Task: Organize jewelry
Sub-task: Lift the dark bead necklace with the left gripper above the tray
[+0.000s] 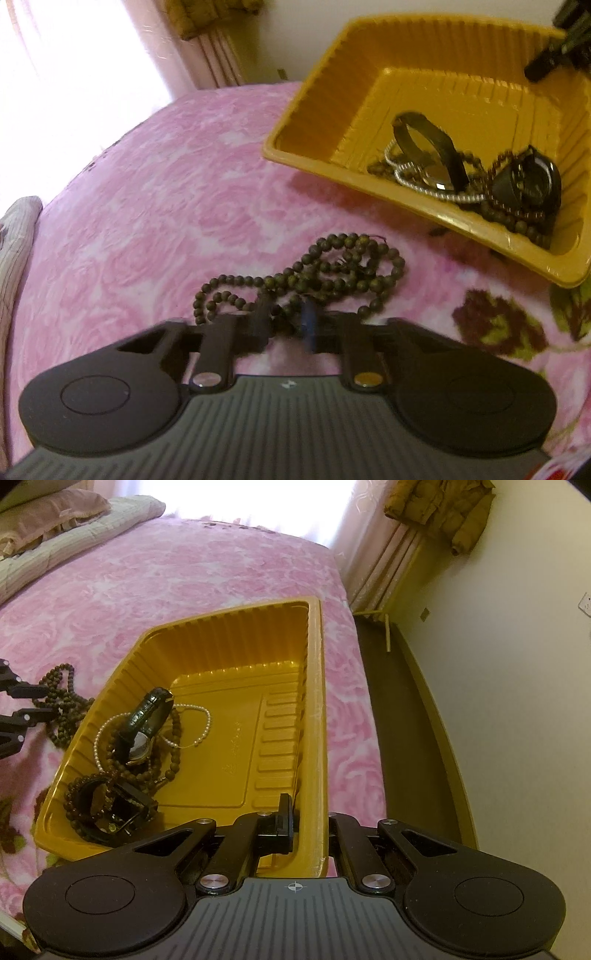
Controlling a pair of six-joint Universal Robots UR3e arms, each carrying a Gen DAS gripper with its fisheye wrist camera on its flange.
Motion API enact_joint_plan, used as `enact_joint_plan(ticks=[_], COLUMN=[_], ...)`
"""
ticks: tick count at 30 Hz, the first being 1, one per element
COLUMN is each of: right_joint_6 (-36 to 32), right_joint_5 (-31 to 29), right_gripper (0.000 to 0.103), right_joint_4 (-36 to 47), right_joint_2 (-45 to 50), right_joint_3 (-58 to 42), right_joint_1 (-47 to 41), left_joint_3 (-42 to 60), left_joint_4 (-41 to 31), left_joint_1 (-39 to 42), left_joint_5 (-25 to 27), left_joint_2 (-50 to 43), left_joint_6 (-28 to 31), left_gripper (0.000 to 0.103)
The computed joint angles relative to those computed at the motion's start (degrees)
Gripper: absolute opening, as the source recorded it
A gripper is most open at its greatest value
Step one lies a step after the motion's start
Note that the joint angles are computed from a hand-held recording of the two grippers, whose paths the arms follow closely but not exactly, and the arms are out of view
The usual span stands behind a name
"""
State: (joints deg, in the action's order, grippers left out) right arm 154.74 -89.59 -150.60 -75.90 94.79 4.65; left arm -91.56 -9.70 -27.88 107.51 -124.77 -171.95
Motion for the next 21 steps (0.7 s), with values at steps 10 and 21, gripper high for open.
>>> enact_joint_plan(ticks=[10, 21], right_joint_6=[-0.3, -0.4], right_joint_5=[-0.1, -0.4], right_gripper=[0.003, 0.003], right_joint_4=[-1.4, -2.2], right_joint_2=[-0.6, -1.2], right_joint_3=[1.2, 1.9], right_joint_1=[0.3, 0.6], left_joint_3=[-7.8, -10.3], left_joint_4=[-1.1, -6.4], left_joint_1=[1.7, 7.2], left_joint_5=[2.1, 0.9], left_joint_2=[13.1, 30.2], left_joint_6=[-6.1, -7.6], left_gripper=[0.006, 0.006])
